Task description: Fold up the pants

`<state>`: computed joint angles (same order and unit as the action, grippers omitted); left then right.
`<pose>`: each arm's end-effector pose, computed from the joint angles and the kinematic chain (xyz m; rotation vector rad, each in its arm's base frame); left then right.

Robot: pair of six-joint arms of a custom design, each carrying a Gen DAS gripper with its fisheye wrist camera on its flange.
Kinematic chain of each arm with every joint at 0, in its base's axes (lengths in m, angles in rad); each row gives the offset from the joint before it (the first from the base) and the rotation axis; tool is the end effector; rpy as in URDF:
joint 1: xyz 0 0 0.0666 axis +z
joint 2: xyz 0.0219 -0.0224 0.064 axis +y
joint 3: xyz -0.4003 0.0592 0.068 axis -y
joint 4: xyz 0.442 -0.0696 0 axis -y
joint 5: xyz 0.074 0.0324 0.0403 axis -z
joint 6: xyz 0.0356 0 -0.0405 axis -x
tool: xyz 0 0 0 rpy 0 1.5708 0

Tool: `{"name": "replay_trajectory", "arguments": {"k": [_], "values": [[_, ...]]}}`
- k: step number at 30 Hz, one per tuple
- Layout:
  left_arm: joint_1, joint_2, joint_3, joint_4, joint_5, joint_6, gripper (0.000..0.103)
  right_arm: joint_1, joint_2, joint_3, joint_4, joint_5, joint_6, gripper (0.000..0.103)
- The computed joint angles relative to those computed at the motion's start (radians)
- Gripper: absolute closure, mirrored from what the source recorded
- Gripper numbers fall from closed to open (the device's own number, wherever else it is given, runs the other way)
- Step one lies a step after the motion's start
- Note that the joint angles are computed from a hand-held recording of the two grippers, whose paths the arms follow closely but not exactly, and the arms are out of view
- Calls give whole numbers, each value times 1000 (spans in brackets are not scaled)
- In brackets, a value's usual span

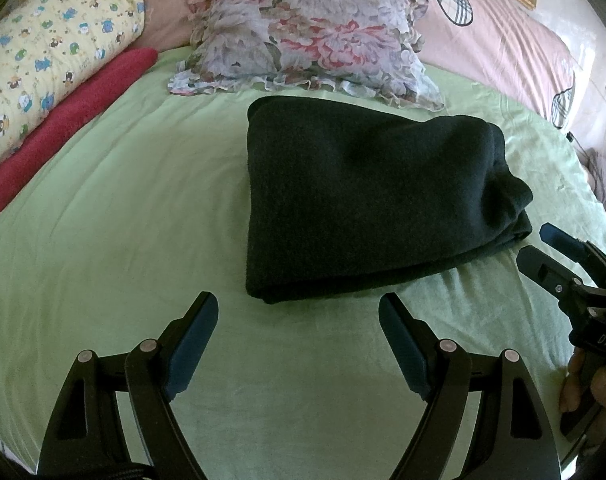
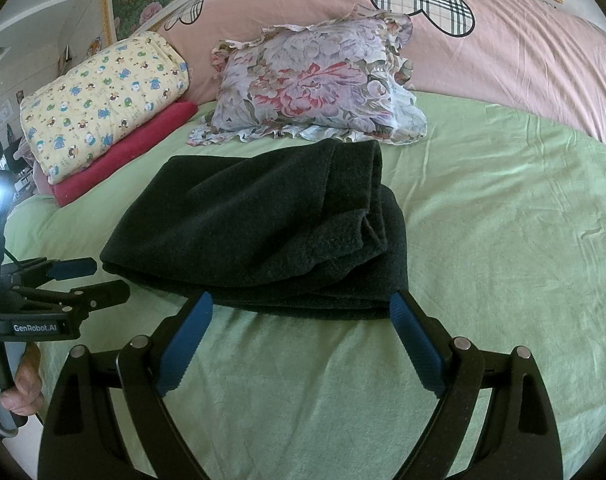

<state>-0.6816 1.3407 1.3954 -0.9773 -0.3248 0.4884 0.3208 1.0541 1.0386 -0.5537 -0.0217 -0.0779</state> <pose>0.3975 -0.3084 0.4740 0.1011 2.4286 -0.1187 0.3960 0.1320 0.4462 -0.2732 2.1333 0.2560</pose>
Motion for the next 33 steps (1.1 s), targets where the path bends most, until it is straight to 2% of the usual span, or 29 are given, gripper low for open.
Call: {"name": "replay_trajectory", "arguments": {"k": [13,33], "values": [[-9,2,8,12,-58,-24,20,1,-4,-1,6,-18,-9,12],[2,19,37,13,-41,-38,20,2,6,19,14,-34,-18,12]]}}
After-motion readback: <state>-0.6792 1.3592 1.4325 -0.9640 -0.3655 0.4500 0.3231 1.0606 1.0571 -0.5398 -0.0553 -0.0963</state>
